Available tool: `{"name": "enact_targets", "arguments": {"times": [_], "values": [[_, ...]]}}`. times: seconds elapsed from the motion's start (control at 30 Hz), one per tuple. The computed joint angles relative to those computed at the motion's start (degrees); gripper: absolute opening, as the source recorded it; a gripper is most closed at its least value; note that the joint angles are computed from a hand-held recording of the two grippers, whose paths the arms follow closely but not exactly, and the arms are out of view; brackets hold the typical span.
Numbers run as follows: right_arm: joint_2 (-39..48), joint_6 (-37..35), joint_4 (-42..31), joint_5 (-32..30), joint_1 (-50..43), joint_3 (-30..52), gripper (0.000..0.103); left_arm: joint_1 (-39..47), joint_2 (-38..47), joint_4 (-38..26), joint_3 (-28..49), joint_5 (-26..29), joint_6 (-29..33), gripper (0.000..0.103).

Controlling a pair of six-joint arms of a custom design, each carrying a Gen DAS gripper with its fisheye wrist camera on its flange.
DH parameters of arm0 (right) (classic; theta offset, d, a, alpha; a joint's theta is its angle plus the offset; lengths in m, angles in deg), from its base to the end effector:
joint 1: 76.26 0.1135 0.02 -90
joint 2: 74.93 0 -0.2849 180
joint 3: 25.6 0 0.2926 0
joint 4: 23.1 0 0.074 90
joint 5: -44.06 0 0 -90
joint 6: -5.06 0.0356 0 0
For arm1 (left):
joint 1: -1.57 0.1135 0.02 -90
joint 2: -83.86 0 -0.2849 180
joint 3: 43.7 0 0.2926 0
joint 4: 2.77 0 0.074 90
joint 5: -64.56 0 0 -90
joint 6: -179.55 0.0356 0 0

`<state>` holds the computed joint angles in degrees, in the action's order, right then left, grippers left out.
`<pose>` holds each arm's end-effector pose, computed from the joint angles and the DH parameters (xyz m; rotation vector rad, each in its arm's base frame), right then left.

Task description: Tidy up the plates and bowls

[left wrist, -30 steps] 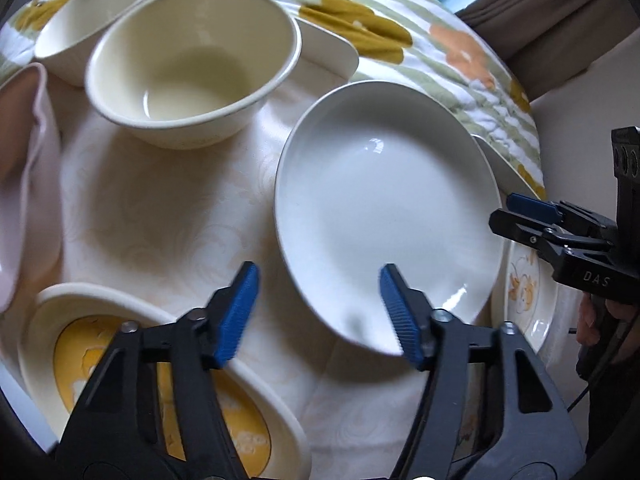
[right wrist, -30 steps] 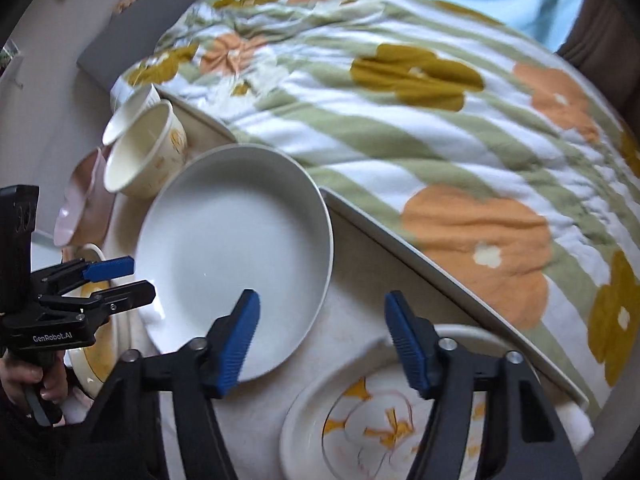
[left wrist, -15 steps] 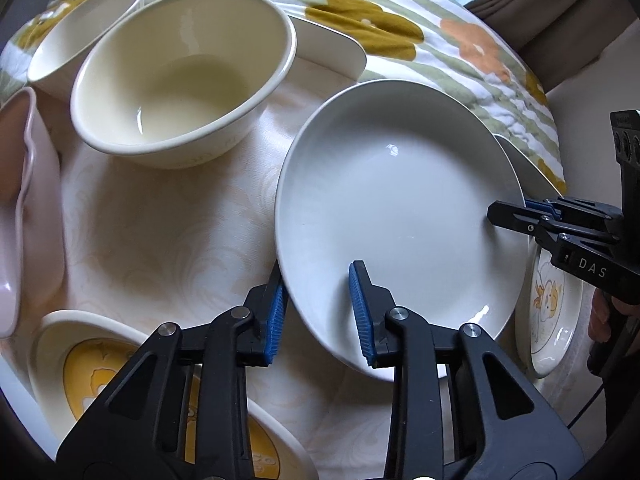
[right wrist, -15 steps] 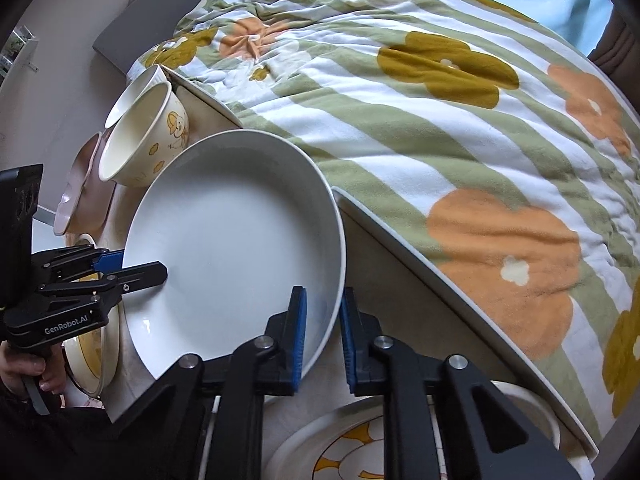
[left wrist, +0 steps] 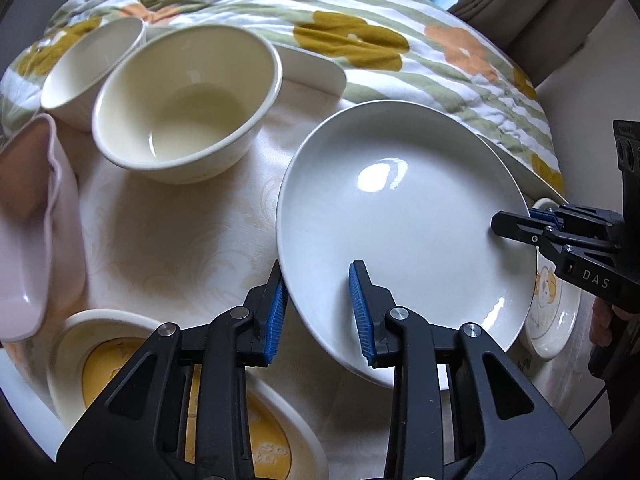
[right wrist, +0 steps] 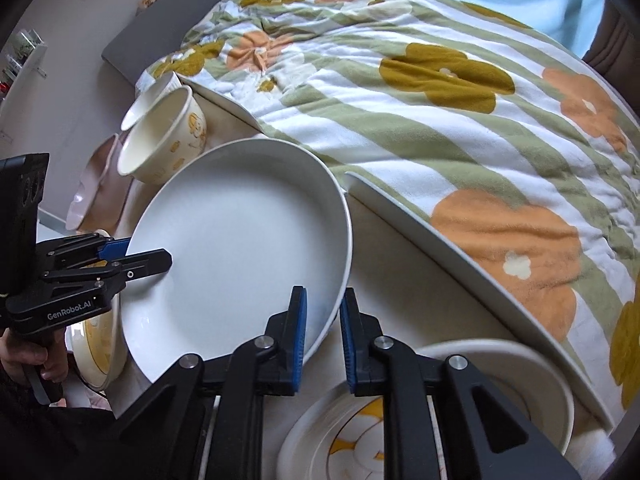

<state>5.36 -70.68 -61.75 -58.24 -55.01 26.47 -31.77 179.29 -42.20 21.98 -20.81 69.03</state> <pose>0.2512 0.1058 0.1559 -0.2312 2.7773 0.4598 0.2824 -0.1892 0.1496 0.3374 2.8144 -0.3380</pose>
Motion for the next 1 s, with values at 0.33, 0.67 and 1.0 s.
{"name": "enact_targets", "arguments": {"times": [0.33,0.67,1.0], "values": [[-16.54,11.12,-9.10,7.38,10.48,-1.15,0.015,-1.32,-20.06,-6.65,-6.42,-2.22,1.24,0.028],[-22.96,31.57,-13.86,20.57,33.51,0.86,0.015,5.02,-42.54,-21.91,-13.06,0.04,7.72,0.028],[-7.98,52.13,-9.31,29.50,49.58,5.94,0.015,25.87,-46.82,-27.13,-18.36,9.22,32.17,0.028]]}}
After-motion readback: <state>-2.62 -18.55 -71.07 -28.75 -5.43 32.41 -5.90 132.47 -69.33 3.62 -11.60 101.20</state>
